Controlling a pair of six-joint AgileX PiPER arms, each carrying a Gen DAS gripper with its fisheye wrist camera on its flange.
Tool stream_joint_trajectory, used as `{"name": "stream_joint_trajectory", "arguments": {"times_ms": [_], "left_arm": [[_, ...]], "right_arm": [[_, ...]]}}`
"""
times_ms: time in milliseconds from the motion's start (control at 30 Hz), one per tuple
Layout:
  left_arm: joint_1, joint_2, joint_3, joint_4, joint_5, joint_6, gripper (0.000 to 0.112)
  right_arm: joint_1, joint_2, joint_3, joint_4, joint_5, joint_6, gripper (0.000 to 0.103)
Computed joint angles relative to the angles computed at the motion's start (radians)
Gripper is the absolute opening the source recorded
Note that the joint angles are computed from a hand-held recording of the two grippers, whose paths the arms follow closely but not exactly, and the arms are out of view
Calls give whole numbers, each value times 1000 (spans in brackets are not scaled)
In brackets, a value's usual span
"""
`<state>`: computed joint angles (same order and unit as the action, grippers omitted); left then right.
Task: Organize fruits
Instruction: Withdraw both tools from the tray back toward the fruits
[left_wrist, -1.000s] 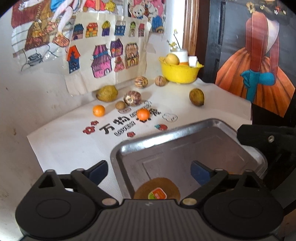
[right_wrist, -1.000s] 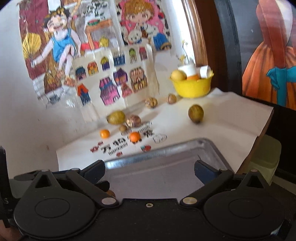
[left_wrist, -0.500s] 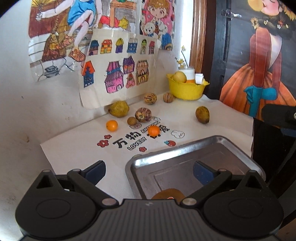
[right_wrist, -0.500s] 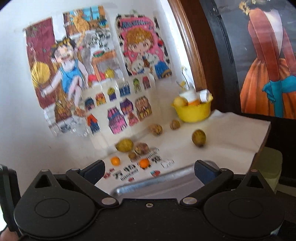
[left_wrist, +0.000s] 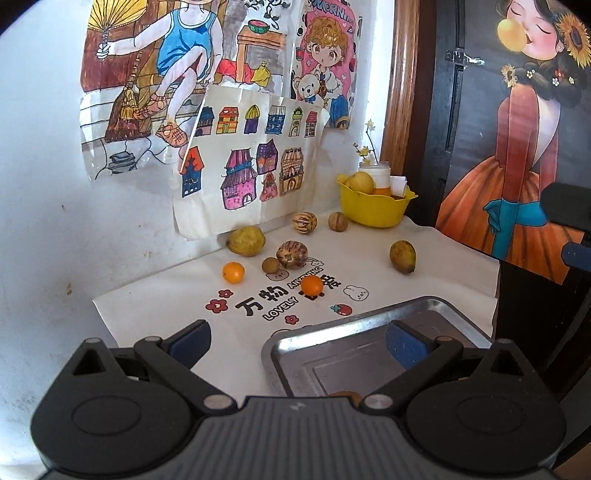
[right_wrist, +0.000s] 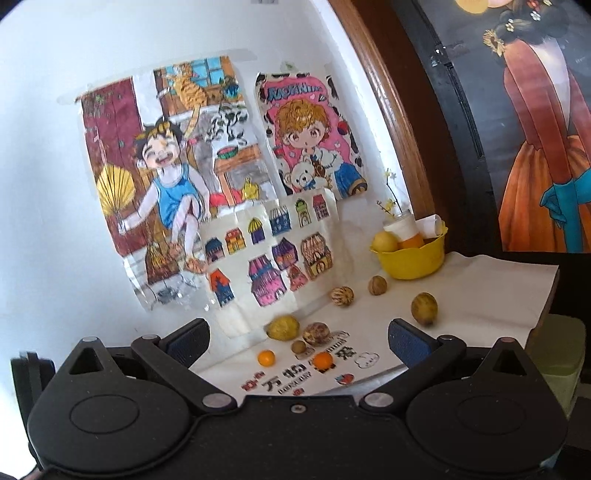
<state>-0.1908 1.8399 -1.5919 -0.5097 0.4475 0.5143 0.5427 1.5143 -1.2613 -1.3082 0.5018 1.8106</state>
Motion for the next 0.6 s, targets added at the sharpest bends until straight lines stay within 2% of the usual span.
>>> {"name": "stream_joint_trajectory", "arguments": {"times_ms": [100,167,300,500,600], "left_arm": [[3,4,-7,17,0,-15,103],[5,12,-19,35,1,-31,103],[0,37,-52,119,2,-113,103],[5,100,-127,187,33,-180,103],[7,130,-163,213,47,-208,103]], "right_arm": [[-12,2,3,-18,-37,23,103],[-31,4,-1,34,-83,-21,103],[-51,28,-31,147,-104,-131,103],[-66,76,-76,232,-96,-241,103],[-93,93,-80,269,-144,-271,103]]}}
